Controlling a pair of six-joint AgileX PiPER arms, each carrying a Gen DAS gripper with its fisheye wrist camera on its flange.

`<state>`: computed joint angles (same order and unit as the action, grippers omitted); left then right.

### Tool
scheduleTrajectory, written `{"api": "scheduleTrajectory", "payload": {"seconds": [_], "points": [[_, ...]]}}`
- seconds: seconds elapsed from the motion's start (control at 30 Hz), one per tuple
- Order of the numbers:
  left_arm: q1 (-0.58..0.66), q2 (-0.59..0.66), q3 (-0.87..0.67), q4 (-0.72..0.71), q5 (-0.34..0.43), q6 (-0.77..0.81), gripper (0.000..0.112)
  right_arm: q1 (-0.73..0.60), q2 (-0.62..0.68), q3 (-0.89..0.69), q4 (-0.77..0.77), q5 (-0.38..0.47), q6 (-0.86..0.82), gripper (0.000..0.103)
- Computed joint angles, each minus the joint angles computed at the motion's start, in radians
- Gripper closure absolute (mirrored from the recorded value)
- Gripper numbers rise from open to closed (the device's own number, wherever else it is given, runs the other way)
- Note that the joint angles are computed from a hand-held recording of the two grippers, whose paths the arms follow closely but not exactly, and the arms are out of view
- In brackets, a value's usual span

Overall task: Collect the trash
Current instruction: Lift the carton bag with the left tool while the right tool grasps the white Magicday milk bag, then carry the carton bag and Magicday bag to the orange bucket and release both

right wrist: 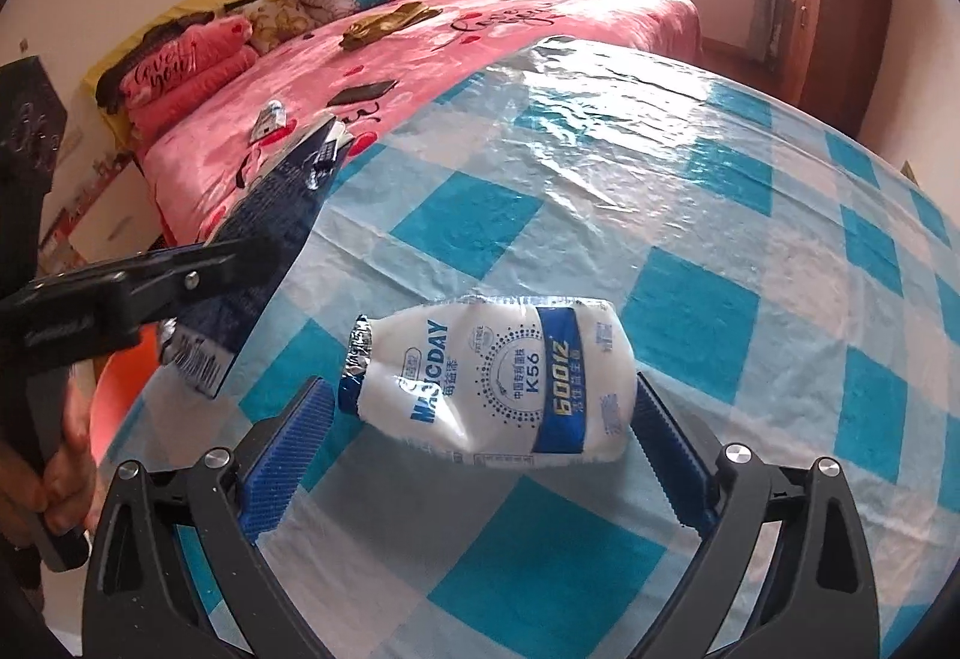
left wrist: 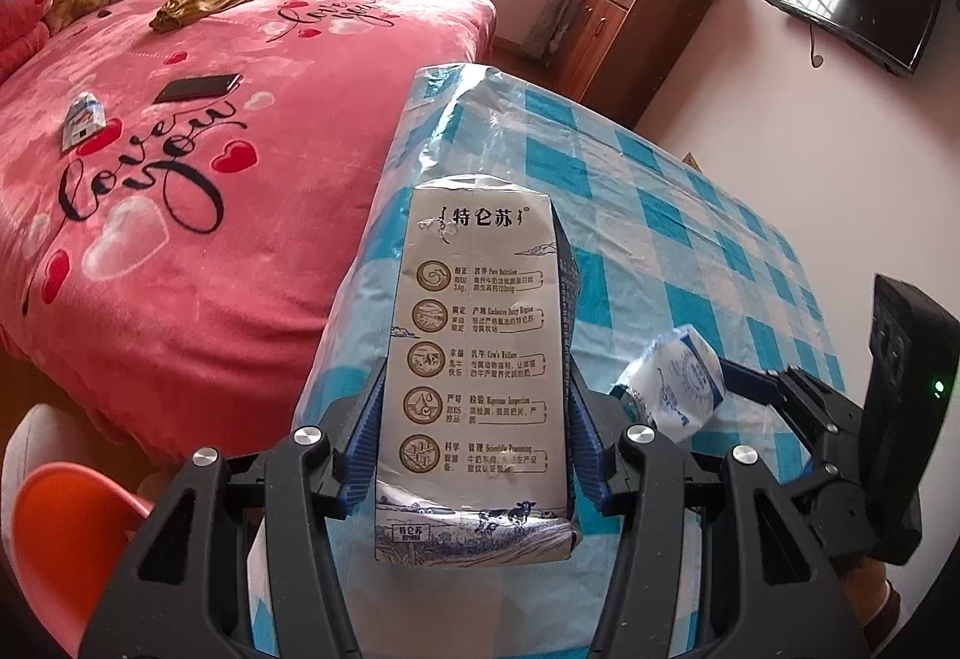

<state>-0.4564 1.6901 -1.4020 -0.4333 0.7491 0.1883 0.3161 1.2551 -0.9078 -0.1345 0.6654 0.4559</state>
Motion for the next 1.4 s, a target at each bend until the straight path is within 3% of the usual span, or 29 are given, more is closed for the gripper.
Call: {"api": "scheduleTrajectory", "payload": {"seconds": [0.23,0.43,0.83,1.4], "points": [[0.004,-0.037,0.059,-0.021,-0.023,0.026,0.057,-0.004,0.028,-0.011,-0.008,-0.012,0.004,0.006],[-0.01,-0.067,0.099,-0.005,-0.052,0.018,0.057,0.04,0.033,0.0,-0.12,-0.007,0.105,0.006],[-0.024,-0.115,0.156,-0.001,-0.067,0.017,0.057,0.08,-0.078,0.098,-0.191,-0.023,0.228,0.009],[-0.036,-0.259,0.311,-0.008,-0.091,0.019,0.057,0.295,-0.229,0.167,-0.391,0.131,0.531,0.009]]}}
